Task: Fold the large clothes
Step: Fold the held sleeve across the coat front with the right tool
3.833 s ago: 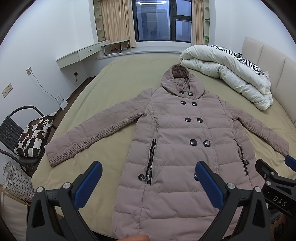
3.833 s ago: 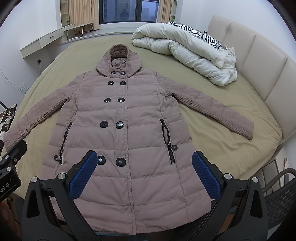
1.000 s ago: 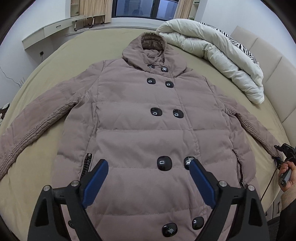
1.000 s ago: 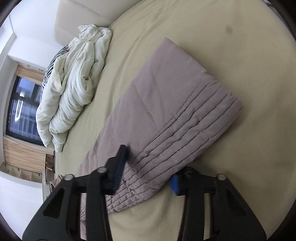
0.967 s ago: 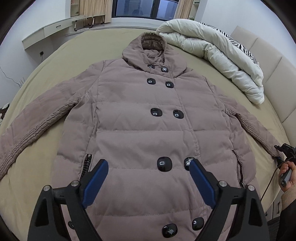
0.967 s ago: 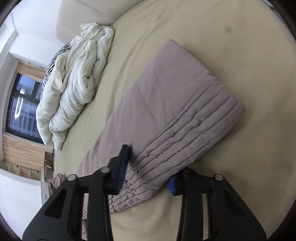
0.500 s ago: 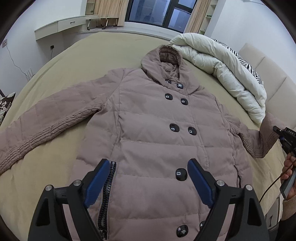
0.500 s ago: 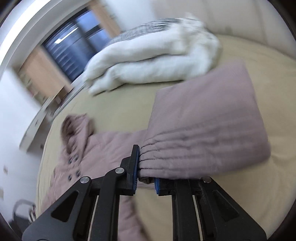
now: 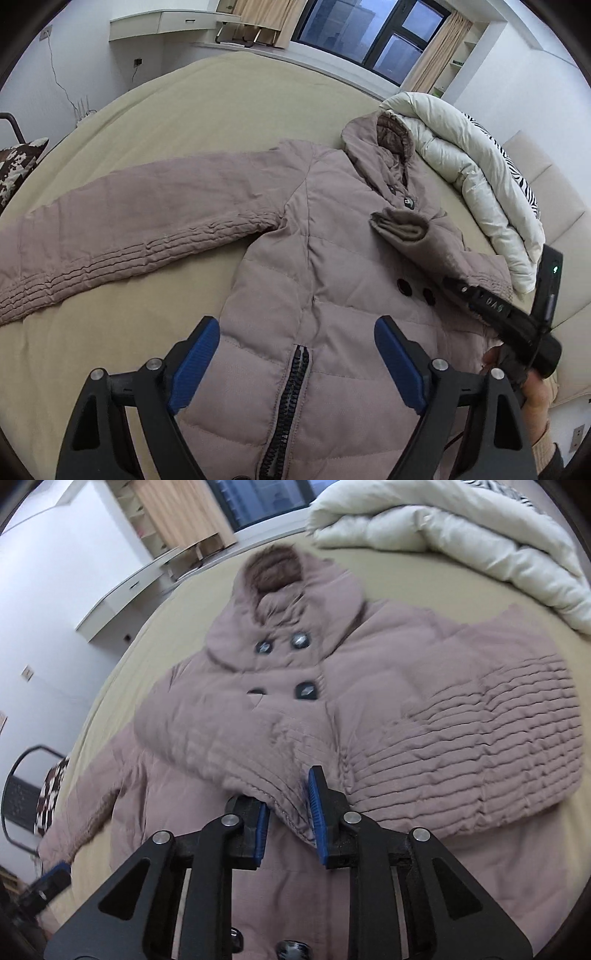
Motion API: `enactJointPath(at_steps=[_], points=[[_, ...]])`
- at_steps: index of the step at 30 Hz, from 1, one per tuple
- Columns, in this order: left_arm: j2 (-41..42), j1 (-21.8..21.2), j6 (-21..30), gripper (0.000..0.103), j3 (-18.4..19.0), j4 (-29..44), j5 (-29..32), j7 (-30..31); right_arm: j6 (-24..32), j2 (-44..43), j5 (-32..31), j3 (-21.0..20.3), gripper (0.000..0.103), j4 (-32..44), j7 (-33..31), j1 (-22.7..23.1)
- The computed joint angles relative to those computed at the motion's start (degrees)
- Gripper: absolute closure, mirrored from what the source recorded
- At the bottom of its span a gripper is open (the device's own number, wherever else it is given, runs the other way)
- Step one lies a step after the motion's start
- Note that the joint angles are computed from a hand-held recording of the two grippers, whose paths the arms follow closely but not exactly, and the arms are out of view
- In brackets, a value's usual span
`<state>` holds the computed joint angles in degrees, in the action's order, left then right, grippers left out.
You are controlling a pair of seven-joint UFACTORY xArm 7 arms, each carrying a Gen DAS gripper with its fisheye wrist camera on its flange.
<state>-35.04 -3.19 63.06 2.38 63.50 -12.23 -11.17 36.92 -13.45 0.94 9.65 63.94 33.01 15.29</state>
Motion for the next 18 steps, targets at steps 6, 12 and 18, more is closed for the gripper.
enactJointPath(at_steps=[6,12,18], points=[[6.95,-3.76,-2.83,0.010,1.08,3.01,-7.98,0.66,-4.44,-7.13,2.81,-0.85,0.078,-8.90,-2.10,0.39],[18.57,-7.03,-2.04,0.008,-0.10,10.07,-16.74,1.65,-5.19,-10.41,-3.64,1.54,0.074,-13.87,-3.71,-1.21],[25.75,-6.35,1.42,0.010,-1.65,15.42,-22.67,3.33,-3.86,-10.12,-9.92,3.81,0.074,-13.35,-3.96,-2.83]])
